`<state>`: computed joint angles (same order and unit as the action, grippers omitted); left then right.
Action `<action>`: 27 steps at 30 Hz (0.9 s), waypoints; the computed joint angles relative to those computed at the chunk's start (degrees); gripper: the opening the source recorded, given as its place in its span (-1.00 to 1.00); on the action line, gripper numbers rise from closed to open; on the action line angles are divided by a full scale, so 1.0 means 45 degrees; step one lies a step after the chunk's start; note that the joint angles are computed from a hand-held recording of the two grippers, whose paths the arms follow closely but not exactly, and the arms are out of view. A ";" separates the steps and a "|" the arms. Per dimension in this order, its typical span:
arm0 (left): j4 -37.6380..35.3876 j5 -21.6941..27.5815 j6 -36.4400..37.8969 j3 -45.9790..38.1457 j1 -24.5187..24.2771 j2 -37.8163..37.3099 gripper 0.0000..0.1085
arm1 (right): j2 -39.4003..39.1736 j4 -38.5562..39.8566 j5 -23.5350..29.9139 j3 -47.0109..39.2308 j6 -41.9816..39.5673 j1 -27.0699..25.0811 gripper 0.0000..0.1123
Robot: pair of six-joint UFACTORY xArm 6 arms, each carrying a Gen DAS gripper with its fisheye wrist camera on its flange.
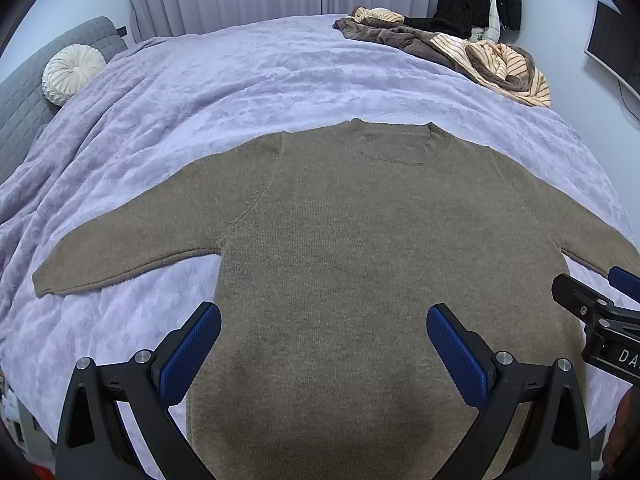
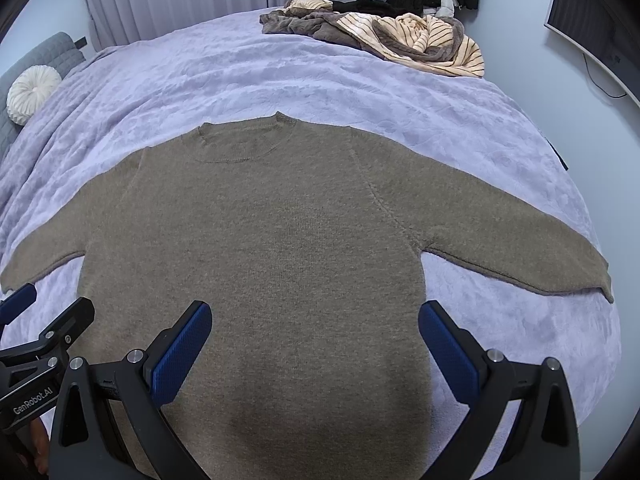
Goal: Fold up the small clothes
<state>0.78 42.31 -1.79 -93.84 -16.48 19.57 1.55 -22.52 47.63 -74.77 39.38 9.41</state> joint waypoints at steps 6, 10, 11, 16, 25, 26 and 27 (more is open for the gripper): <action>-0.0061 0.0068 0.0034 -0.0096 0.0010 0.0079 0.90 | 0.0088 0.0000 0.0106 -0.0117 -0.0056 0.0009 0.83; -0.0058 0.0108 0.0021 -0.0147 -0.0006 0.0131 0.90 | 0.0274 0.0078 0.0284 -0.0372 -0.0199 -0.0011 0.83; -0.0045 0.0107 -0.0002 -0.0183 -0.0020 0.0178 0.90 | 0.0271 0.0083 0.0271 -0.0341 -0.0202 -0.0014 0.83; -0.0144 0.0215 0.0023 -0.0388 -0.0012 0.0373 0.90 | 0.0425 0.0110 0.0428 -0.0538 -0.0262 0.0014 0.83; -0.0393 0.0449 0.0185 -0.0669 0.0048 0.0621 0.90 | 0.0675 0.0181 0.0655 -0.0785 -0.0348 -0.0005 0.83; -0.0412 0.0467 0.0191 -0.0701 0.0048 0.0649 0.90 | 0.0692 0.0204 0.0662 -0.0793 -0.0367 -0.0012 0.83; -0.0430 0.0494 0.0203 -0.0726 0.0055 0.0671 0.90 | 0.0735 0.0209 0.0698 -0.0846 -0.0372 0.0000 0.83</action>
